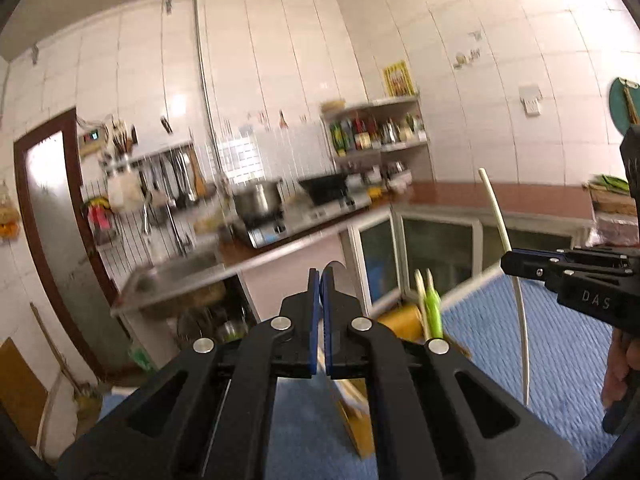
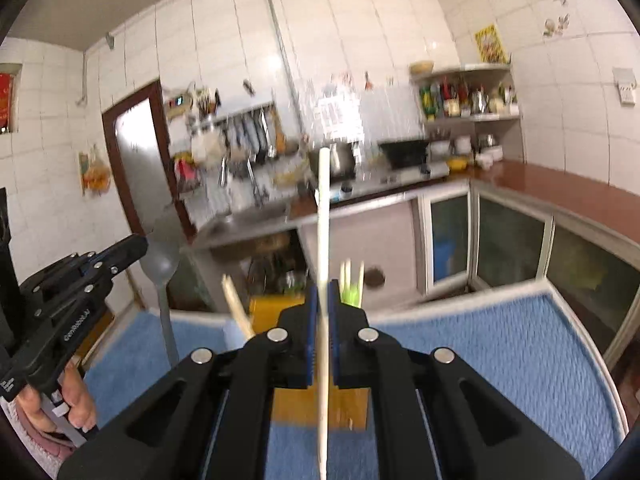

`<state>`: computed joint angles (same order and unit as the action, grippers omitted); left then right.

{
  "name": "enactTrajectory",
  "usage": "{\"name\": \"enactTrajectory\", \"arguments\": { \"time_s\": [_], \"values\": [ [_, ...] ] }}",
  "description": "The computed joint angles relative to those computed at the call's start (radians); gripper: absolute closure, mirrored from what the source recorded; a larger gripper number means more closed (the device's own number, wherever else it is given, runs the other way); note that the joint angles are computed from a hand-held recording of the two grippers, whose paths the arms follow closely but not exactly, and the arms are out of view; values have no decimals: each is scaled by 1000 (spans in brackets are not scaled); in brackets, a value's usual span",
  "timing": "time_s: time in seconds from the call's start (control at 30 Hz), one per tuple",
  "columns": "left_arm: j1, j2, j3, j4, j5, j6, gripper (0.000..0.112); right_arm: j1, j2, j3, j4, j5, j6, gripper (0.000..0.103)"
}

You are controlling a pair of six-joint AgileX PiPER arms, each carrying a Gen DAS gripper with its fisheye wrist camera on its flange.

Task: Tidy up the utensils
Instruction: 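Lift the dark spoon and chopstick and lower them into the yellow holder, then open both tools to release the spoon and chopstick into the holder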

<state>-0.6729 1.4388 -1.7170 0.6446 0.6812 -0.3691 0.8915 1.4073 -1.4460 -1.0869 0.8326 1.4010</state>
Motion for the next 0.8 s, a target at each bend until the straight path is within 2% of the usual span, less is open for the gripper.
{"name": "enactTrajectory", "arguments": {
  "time_s": [0.07,0.17,0.23,0.27,0.43,0.53,0.6,0.67,0.8],
  "values": [
    [15,28,-17,46,-49,-28,112,-30,18,-14,-38,-37,26,97],
    [15,70,-13,234,-109,-177,112,-69,69,-29,-158,-91,107,97],
    [32,94,-3,312,-154,-264,112,-73,98,-40,-240,-96,159,97],
    [41,102,-1,312,-171,-273,112,-80,111,-32,-312,-109,218,97],
    [85,159,43,282,-259,-283,112,-109,169,-17,-481,-153,389,97],
    [87,162,127,422,-301,-426,112,-120,196,14,-545,-169,462,97],
    [98,157,171,463,-328,-485,112,-128,206,45,-584,-172,511,97],
    [114,163,190,450,-354,-499,112,-136,212,69,-601,-182,546,97],
    [140,154,225,327,-390,-420,112,-137,212,120,-605,-194,569,97]
  ]
}}
